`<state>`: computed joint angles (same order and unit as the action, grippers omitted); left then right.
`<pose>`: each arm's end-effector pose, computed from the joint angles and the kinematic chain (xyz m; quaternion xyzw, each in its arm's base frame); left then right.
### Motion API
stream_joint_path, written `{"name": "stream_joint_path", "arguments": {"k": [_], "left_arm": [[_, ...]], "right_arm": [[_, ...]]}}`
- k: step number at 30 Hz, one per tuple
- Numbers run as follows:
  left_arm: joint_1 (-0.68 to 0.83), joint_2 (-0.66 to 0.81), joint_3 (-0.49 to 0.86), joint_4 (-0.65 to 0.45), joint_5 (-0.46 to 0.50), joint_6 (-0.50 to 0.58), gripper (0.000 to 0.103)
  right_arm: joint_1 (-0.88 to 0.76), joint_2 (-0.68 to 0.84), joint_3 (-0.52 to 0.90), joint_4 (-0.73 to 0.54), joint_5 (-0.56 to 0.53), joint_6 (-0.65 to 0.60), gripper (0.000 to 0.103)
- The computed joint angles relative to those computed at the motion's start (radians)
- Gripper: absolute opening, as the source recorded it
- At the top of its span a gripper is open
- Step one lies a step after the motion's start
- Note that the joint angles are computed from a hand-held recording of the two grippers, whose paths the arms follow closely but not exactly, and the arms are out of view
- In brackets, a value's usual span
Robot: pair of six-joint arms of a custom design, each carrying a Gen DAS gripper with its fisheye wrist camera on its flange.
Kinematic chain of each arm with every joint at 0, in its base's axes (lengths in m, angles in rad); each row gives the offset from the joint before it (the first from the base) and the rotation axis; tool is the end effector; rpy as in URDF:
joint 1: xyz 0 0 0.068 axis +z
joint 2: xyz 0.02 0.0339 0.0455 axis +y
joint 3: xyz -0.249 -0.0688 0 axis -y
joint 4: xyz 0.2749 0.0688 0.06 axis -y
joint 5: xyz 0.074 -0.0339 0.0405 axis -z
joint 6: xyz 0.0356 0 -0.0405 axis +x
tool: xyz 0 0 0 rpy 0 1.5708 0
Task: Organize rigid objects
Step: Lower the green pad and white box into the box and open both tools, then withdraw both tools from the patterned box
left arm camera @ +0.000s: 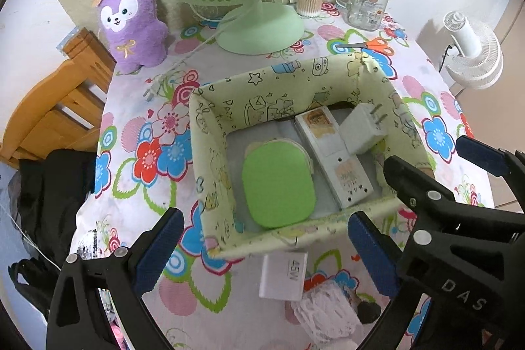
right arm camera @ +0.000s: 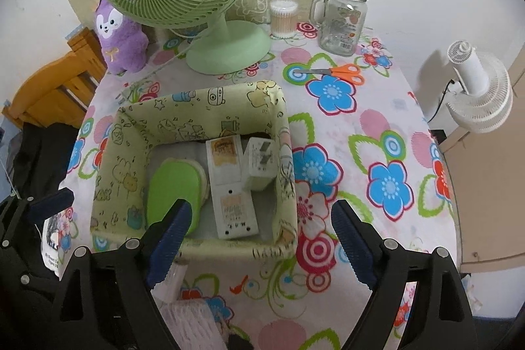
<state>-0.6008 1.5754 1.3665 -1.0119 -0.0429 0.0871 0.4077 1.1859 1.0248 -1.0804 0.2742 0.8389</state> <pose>0.2814 -0.1910 0.2613 0.3285 0.9281 -0.0238 0.1737 0.2264 0.0873 0.2570 0.2309 0.9498 -0.0147 0.2105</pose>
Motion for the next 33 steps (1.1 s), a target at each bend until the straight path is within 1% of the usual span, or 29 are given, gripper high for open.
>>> {"name": "stream_joint_path", "arguments": {"k": [15, 25, 33], "left_arm": [[0.034, -0.225, -0.151, -0.017, 0.018, 0.052, 0.101], [0.068, -0.379, -0.24, -0.053, 0.047, 0.091, 0.101], [0.115, -0.477, -0.292, -0.087, 0.085, 0.127, 0.101]], "right_arm": [[0.24, -0.092, 0.018, -0.168, 0.119, 0.255, 0.089], [0.464, -0.094, 0.058, -0.307, 0.208, 0.508, 0.089], [0.625, -0.053, 0.105, -0.398, 0.254, 0.714, 0.089]]}}
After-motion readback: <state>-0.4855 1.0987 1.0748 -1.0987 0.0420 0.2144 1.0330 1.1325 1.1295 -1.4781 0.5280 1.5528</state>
